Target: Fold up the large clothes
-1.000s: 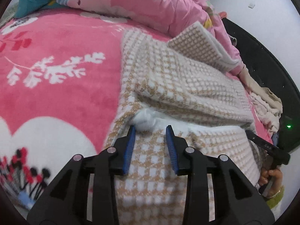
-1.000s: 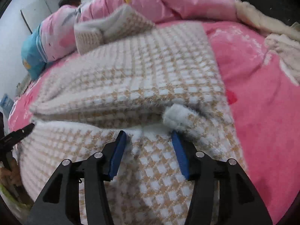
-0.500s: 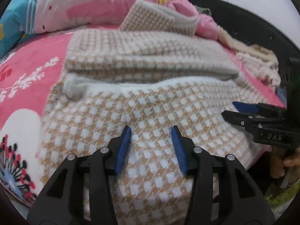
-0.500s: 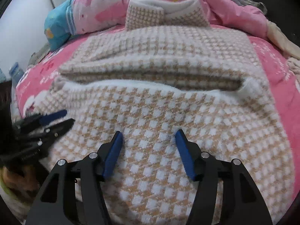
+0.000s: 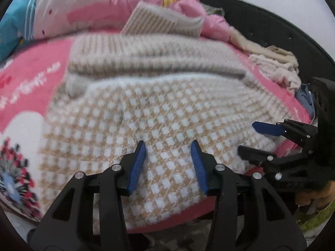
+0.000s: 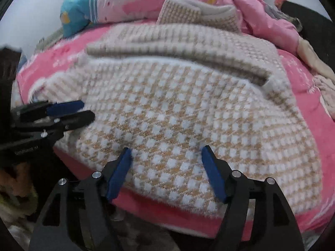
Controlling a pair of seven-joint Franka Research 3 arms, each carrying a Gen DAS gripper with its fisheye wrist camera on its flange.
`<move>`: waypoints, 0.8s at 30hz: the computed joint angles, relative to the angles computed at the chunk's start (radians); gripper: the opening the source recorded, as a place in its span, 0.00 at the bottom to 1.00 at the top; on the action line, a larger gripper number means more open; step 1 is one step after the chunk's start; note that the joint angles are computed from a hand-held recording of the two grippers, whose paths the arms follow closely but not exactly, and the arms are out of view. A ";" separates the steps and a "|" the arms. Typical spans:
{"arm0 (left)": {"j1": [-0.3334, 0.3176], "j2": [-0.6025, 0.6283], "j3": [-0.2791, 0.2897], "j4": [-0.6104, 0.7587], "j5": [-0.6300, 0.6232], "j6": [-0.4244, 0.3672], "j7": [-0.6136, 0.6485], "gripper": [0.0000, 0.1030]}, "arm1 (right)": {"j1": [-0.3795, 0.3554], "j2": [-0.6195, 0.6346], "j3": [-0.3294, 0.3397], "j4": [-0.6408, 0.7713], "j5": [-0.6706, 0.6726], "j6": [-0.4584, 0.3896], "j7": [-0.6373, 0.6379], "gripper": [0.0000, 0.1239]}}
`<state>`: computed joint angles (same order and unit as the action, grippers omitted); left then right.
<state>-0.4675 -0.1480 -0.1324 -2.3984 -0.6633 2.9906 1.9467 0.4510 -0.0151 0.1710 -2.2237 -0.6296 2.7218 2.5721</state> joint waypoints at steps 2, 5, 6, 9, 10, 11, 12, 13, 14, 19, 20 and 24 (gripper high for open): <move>-0.074 -0.050 0.045 -0.026 -0.126 0.026 0.160 0.42 | 0.000 -0.055 0.011 -0.029 -0.052 -0.035 0.036 0.54; -0.095 -0.056 0.055 -0.028 -0.160 -0.022 0.211 0.47 | -0.017 -0.077 0.039 -0.049 -0.076 -0.103 0.074 0.54; -0.054 -0.039 0.018 -0.032 -0.076 -0.031 0.133 0.49 | -0.022 -0.058 0.035 -0.043 -0.056 -0.110 0.071 0.55; -0.040 0.018 -0.009 -0.023 -0.067 0.004 0.084 0.52 | -0.037 -0.005 0.010 -0.052 -0.067 -0.024 0.129 0.59; -0.032 0.014 -0.016 -0.023 -0.062 -0.002 0.071 0.52 | -0.031 -0.011 0.008 -0.049 -0.057 -0.037 0.116 0.59; -0.029 0.000 -0.015 -0.023 -0.068 -0.013 0.067 0.52 | -0.028 -0.029 0.006 -0.055 -0.037 -0.038 0.101 0.59; -0.030 -0.010 -0.009 -0.023 -0.084 -0.020 0.076 0.52 | -0.028 -0.052 0.004 -0.068 -0.014 -0.035 0.085 0.59; -0.024 -0.034 -0.009 -0.037 -0.082 -0.019 0.064 0.52 | -0.032 -0.081 0.005 -0.088 0.000 -0.035 0.081 0.59; -0.014 -0.053 -0.012 -0.052 -0.059 -0.009 0.037 0.52 | -0.046 -0.126 0.013 -0.118 -0.025 -0.044 0.116 0.59; -0.031 -0.052 0.072 -0.073 -0.105 -0.046 -0.001 0.52 | -0.140 -0.188 0.024 -0.242 -0.025 -0.004 0.198 0.59; -0.064 -0.040 0.106 -0.063 -0.196 -0.045 0.063 0.51 | -0.158 -0.179 0.029 -0.255 -0.032 0.039 0.209 0.60; 0.022 -0.048 0.018 -0.072 -0.040 -0.027 -0.068 0.51 | -0.168 -0.195 0.066 -0.217 -0.017 -0.037 0.198 0.60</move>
